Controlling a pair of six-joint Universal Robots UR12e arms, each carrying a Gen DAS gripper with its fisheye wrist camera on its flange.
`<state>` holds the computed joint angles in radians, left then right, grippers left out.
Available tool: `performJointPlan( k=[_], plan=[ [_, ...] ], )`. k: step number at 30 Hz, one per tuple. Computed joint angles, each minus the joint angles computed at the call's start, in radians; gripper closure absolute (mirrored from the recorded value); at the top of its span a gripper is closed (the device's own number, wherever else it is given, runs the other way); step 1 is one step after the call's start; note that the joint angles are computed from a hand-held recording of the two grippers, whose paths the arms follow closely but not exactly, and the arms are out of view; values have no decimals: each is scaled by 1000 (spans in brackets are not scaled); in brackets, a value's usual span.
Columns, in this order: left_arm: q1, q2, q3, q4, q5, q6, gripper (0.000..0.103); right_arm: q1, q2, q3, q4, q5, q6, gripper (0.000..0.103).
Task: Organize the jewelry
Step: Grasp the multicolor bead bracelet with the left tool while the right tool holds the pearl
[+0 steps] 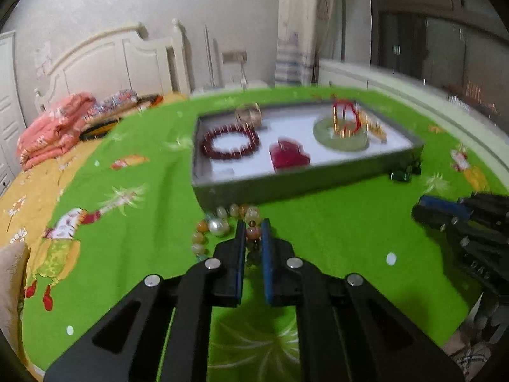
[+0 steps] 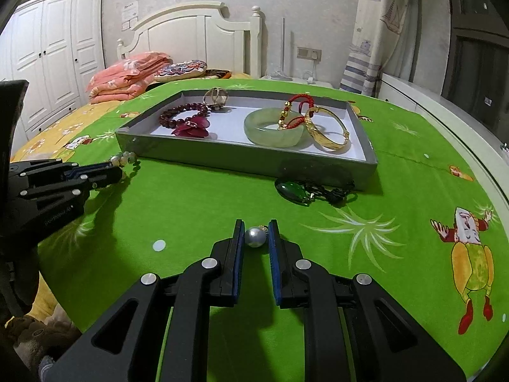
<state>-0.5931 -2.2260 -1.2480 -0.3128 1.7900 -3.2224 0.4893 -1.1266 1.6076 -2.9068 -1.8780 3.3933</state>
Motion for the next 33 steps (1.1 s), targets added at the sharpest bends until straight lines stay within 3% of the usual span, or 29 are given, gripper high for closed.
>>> performJointPlan(
  k=[6, 11, 21, 33],
  plan=[
    [-11, 3, -29, 180, 96, 15, 94, 4, 4, -3, -14, 5, -13, 88],
    [-12, 11, -45, 242, 128, 3, 94, 7, 4, -3, -26, 5, -24, 88],
    [-10, 24, -65, 278, 146, 3, 94, 16, 5, -5, -49, 9, -47, 88],
    [-20, 17, -72, 262, 133, 0, 93, 19, 4, -2, -59, 6, -49, 88]
  ],
)
